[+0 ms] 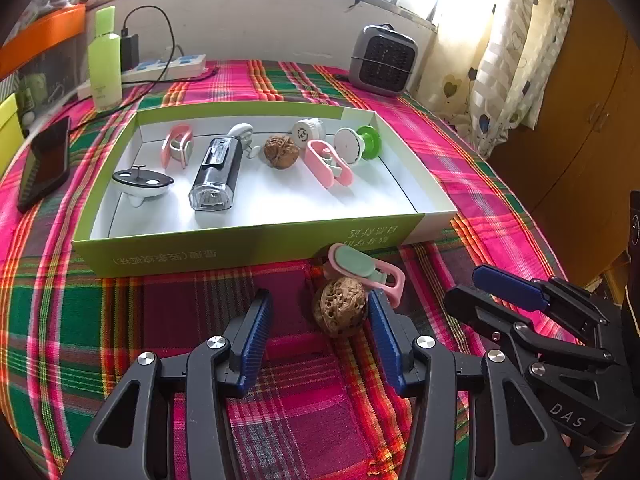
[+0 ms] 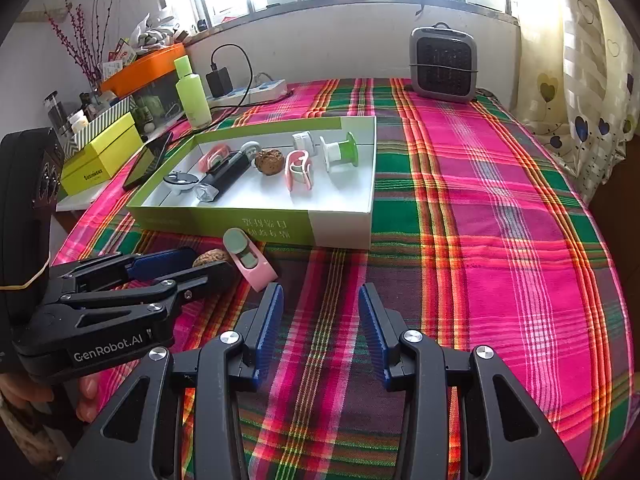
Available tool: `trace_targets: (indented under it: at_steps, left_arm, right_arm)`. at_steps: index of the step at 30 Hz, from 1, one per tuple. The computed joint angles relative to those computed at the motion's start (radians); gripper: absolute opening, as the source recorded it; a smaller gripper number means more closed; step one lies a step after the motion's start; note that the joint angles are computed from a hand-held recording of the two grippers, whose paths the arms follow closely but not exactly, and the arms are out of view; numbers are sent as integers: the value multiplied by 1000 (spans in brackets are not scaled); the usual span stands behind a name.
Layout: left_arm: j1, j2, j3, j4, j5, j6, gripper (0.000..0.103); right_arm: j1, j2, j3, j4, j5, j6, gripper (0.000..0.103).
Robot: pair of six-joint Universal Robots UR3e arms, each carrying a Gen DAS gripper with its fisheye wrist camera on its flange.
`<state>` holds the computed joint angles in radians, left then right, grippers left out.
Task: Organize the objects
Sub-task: 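Grasp the walnut with the left tool while the right tool approaches the pink-grey clip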
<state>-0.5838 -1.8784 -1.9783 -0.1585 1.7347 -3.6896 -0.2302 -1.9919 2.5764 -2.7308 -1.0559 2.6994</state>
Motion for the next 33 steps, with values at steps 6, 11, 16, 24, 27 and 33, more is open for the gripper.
trace_targets:
  at_steps: [6, 11, 16, 24, 27, 33]
  left_arm:
    - [3, 5, -6, -4, 5, 2, 30]
    - [16, 16, -26, 8, -7, 3, 28]
    - [24, 32, -46, 12, -7, 4, 28]
    - [38, 62, -91, 26, 1, -6, 27]
    - [39, 74, -107, 26, 18, -10, 27]
    - [58, 107, -159, 53, 7, -9, 27]
  right_arm:
    - [19, 20, -6, -17, -17, 11, 41]
    - [45, 40, -15, -33, -31, 21, 41]
    - [80, 71, -29, -56, -52, 34, 41]
    - [126, 131, -59, -88, -77, 51, 41]
    - [152, 160, -74, -105, -88, 59, 41]
    - [205, 224, -112, -133, -110, 56, 41]
